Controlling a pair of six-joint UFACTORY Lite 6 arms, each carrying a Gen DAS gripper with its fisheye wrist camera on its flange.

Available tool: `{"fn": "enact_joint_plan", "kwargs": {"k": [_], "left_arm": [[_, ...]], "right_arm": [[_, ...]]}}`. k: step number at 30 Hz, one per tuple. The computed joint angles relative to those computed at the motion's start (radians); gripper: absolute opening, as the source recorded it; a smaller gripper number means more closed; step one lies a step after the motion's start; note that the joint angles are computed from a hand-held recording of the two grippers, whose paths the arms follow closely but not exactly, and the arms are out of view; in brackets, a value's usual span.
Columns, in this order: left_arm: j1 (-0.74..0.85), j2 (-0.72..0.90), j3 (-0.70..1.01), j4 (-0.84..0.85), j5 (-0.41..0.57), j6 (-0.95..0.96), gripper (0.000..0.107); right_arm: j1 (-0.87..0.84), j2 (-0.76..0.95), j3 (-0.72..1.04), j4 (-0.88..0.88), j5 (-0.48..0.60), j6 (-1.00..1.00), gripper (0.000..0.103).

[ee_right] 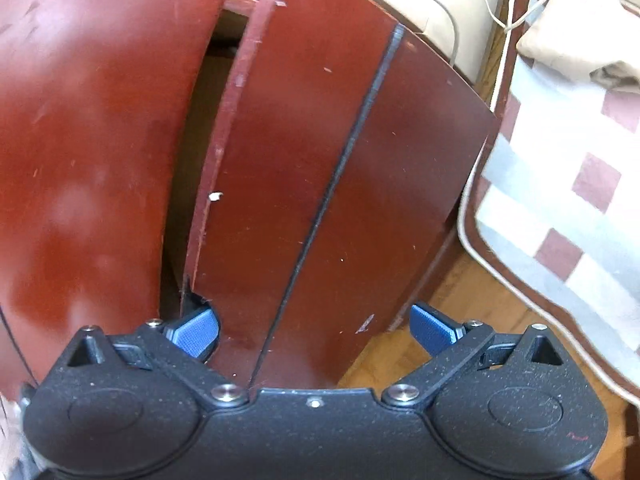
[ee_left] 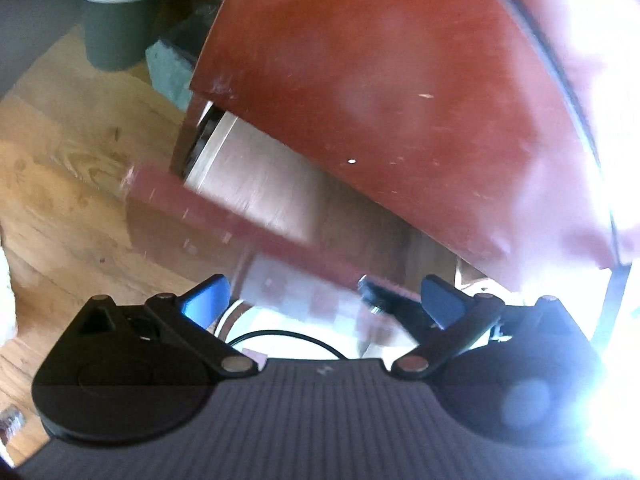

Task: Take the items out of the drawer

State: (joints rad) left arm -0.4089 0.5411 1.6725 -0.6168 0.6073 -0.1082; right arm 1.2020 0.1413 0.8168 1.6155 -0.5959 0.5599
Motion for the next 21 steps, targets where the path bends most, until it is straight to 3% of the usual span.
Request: {"fn": "enact_joint_plan", "kwargs": {"k": [3, 5, 9, 13, 15, 18, 21], "left_arm": [[0.017, 0.185, 0.297, 0.107, 0.140, -0.115, 0.103], [0.064, 0.215, 0.350, 0.130, 0.256, -0.142, 0.103], [0.038, 0.312, 0.506, 0.192, 0.318, -0.266, 0.103], [0.130, 0.123, 0.266, 0.177, 0.359, -0.211, 0.103], [0.234, 0.094, 0.108, 0.112, 0.299, -0.070, 0.103], [0.222, 0.058, 0.041, 0.094, 0.284, -0.047, 0.103], [0.256, 0.167, 0.081, 0.091, 0.190, 0.087, 0.103]], "right_arm": [[0.053, -0.076, -0.058, 0.041, -0.040, -0.038, 0.095], [0.083, -0.111, -0.102, 0.018, -0.079, -0.005, 0.092], [0.167, -0.198, -0.089, 0.178, -0.258, -0.167, 0.091], [0.079, -0.221, -0.046, 0.288, -0.178, -0.491, 0.089], [0.051, -0.188, 0.002, 0.363, -0.155, -0.606, 0.089], [0.025, -0.151, -0.002, 0.320, -0.100, -0.582, 0.084], [0.003, -0.166, -0.055, 0.261, -0.056, -0.452, 0.086]]}}
